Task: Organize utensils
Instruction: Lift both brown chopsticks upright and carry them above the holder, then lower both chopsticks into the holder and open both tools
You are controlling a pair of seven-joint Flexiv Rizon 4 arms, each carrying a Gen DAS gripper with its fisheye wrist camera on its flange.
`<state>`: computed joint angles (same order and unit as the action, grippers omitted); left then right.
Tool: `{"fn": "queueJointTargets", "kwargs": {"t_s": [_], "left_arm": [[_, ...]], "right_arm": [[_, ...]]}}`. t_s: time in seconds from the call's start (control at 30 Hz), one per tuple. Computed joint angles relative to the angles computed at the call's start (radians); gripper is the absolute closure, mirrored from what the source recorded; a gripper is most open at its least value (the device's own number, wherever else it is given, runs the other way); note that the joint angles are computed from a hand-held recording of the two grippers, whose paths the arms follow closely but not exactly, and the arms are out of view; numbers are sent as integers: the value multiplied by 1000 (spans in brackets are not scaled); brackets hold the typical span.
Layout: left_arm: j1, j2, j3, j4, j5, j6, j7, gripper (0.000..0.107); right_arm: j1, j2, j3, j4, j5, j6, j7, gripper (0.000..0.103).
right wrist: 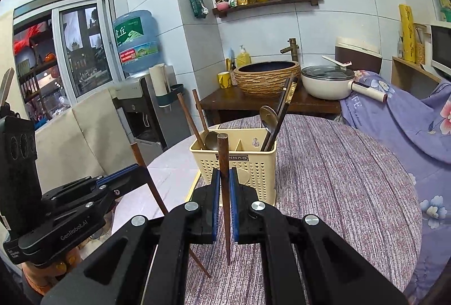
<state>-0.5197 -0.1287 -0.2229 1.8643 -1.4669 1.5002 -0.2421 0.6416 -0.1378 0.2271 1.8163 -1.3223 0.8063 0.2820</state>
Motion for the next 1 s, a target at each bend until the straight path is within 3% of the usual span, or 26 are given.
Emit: {"fn": "queueJointTargets", "kwargs": {"t_s": [0.2, 0.57, 0.83, 1.0], "left_arm": [[3, 13, 8, 1, -22, -22, 21, 100], [36, 9, 8, -61, 99, -60, -51, 100], [104, -60, -14, -279, 338, -75, -251, 100], [125, -164, 3, -465, 599, -74, -486, 100]], "right_arm": [[4, 1, 2, -3, 17, -1, -22, 96], [-9, 1, -12, -77, 45, 34, -106, 96], [-16, -4, -41, -218, 20, 15, -161, 96], [-10, -32, -66, -310, -20, -31, -192, 96]]}}
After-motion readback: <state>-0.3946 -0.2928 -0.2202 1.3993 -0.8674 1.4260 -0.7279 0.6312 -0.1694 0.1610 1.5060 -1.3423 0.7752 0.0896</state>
